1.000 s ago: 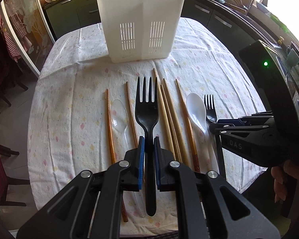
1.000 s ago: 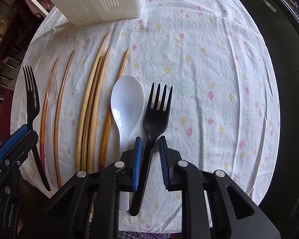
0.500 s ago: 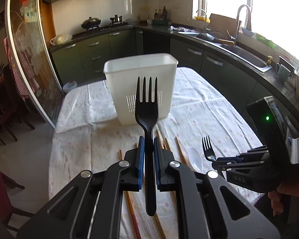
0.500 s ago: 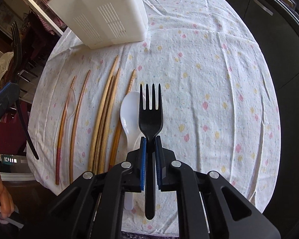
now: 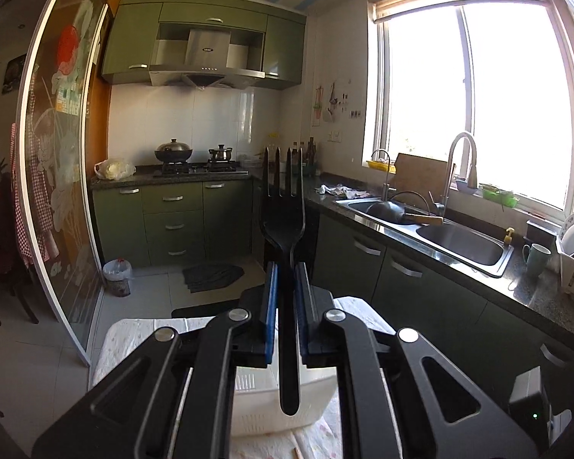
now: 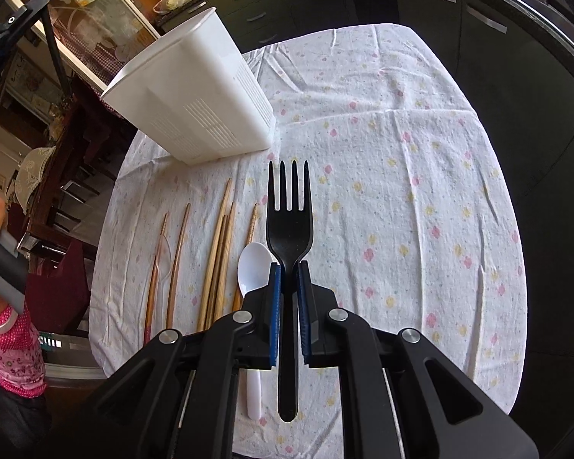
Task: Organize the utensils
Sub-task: 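Lift both black forks into the white basket and open both grippers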
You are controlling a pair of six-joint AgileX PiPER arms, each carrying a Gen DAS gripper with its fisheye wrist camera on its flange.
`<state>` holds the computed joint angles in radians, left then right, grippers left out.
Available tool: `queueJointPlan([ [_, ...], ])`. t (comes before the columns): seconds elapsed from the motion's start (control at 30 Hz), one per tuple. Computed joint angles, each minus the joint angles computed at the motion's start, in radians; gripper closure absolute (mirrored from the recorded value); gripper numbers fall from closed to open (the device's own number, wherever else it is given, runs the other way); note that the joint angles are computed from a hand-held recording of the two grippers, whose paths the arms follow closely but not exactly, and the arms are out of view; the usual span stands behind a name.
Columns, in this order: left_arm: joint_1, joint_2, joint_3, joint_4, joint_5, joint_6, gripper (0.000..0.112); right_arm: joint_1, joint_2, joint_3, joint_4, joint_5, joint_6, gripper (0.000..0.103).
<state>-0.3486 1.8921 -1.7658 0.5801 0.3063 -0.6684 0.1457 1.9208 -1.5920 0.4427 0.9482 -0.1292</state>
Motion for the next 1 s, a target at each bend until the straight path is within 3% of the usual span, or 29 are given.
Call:
queueJointPlan([
  [0.2,0.021,0.149,-0.18,0.004,0.034,-0.015,0.103,-0.021,-0.02,0.027,0.055,-0.034,-0.044,0.094],
  [0.5,0.041,0.167,-0.055,0.091,-0.01,-0.09,0.102,-0.027,-0.067,0.005,0.118,-0.071,-0.071,0.094],
  [0.63,0.045,0.142,0.022,0.196,-0.038,-0.177,0.102,-0.022,-0.073,-0.053,0.172,-0.102,-0.084,0.094],
  [0.87,0.069,0.035,0.169,0.316,-0.1,-0.312,0.099,0.036,-0.041,-0.215,0.18,-0.318,-0.038,0.094],
  [1.0,0.074,-0.031,0.251,0.405,-0.125,-0.394,0.097,0.08,0.04,-0.372,0.082,-0.464,0.068,0.094],
])
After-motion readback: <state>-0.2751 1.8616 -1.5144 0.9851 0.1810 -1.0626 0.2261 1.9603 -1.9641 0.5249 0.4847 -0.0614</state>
